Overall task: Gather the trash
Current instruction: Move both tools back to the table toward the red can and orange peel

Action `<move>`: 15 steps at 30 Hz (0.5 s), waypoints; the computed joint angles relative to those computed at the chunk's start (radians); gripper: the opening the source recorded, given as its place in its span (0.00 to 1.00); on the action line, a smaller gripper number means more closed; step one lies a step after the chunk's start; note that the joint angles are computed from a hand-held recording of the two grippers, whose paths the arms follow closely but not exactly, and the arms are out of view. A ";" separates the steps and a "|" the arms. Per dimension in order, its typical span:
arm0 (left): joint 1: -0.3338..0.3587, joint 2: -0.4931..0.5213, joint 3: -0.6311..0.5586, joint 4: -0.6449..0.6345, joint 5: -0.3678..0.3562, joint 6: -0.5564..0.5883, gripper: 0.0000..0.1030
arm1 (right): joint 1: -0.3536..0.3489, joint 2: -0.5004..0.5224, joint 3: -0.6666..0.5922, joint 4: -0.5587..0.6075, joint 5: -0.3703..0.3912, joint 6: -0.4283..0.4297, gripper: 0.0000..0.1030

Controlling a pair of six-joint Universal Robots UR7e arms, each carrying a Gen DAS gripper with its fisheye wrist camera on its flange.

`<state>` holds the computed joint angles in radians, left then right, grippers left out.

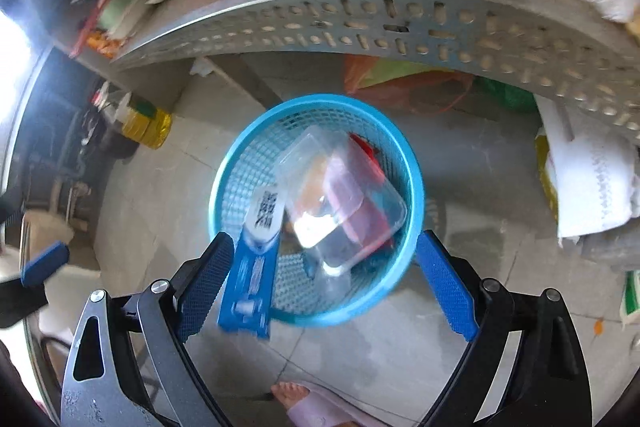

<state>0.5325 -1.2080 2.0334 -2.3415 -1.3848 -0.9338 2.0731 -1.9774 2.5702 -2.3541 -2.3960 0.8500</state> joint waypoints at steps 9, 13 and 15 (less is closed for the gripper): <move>-0.224 -0.355 0.144 0.119 0.195 -0.150 0.69 | 0.331 0.068 -0.169 0.343 -0.051 0.184 0.86; -0.360 -0.497 0.139 0.336 0.296 -0.256 0.70 | 0.472 0.139 -0.266 0.415 -0.091 0.208 0.89; -0.436 -0.565 0.131 0.449 0.348 -0.336 0.74 | 0.530 0.187 -0.308 0.443 -0.123 0.208 0.90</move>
<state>0.0967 -1.7725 2.1648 -1.8929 -1.0363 -1.2695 2.6029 -1.7906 2.2621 -1.9112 -2.5194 1.0585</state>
